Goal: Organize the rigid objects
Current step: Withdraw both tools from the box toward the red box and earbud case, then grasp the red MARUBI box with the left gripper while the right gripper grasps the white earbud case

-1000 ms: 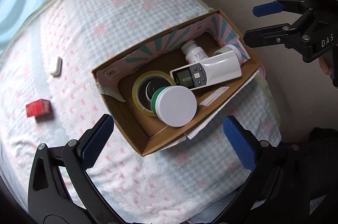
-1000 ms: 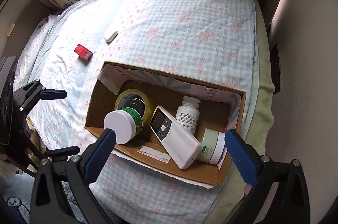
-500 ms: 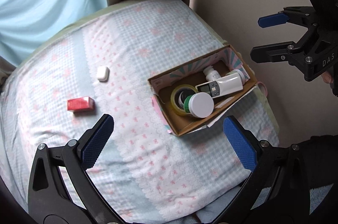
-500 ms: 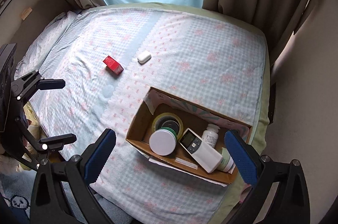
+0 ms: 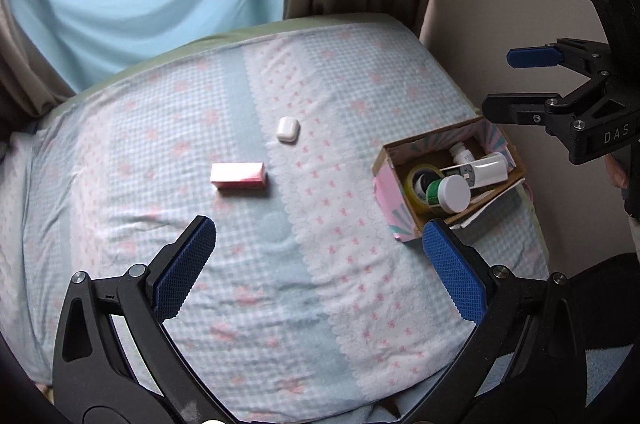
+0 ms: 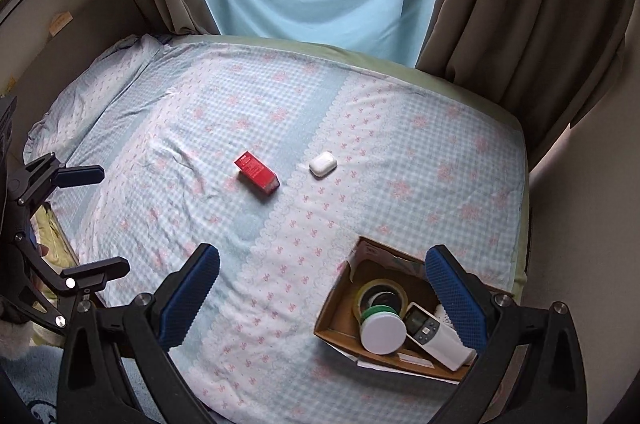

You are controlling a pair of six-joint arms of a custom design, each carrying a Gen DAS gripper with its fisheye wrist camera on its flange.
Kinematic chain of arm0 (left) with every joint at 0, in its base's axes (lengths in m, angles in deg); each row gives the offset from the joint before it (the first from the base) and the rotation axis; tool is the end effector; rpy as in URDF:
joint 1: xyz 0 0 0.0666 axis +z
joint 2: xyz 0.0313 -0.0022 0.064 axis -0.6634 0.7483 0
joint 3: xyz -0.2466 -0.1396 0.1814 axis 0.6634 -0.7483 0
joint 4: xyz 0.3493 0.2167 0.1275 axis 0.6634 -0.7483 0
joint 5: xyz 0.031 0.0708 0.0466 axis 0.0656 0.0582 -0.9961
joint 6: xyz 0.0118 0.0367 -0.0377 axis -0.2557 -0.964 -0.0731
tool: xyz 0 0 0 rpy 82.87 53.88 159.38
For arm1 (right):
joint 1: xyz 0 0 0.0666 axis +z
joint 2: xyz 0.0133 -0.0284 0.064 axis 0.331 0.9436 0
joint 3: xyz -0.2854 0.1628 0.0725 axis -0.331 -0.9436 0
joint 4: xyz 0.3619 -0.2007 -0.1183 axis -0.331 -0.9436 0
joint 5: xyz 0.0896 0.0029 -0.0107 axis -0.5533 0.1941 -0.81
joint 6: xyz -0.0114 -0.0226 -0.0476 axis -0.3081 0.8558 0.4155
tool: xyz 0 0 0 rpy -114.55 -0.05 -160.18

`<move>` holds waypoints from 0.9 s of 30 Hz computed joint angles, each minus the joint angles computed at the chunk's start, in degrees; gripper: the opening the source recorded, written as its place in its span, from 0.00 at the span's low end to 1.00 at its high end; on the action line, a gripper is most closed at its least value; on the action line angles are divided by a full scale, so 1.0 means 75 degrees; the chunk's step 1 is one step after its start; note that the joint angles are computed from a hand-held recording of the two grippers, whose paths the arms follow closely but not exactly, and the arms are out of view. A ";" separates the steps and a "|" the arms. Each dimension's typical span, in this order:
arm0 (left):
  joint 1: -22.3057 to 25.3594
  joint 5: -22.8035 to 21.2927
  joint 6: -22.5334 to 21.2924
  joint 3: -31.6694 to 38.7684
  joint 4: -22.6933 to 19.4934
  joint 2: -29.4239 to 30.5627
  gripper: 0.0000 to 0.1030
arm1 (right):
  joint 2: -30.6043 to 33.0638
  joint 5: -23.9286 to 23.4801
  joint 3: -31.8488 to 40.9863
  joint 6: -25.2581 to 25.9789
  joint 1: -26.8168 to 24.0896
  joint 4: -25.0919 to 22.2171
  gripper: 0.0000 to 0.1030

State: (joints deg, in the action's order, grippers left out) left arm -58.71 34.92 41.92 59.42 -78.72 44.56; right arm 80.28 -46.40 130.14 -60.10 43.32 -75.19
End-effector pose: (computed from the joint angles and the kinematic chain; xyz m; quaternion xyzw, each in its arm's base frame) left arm 0.3505 -0.1096 0.5876 0.1201 0.9557 -0.0593 0.2623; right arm 0.4062 0.1814 0.6009 -0.2284 0.9413 0.0581 0.2419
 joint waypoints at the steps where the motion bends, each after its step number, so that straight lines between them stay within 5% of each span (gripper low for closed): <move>1: 0.0211 0.0031 -0.0113 -0.0109 0.0031 -0.0091 1.00 | 0.0044 0.0061 -0.0021 -0.0162 0.0128 0.0091 1.00; 11: 0.1708 0.0633 -0.1845 -0.0231 0.0182 0.0469 1.00 | 0.0994 0.0419 0.0186 -0.1198 0.0711 0.0584 1.00; 27: 0.1918 0.0959 -0.6409 0.0419 0.1023 0.3710 1.00 | 0.4694 -0.0055 0.2502 -0.3228 0.0124 0.0431 1.00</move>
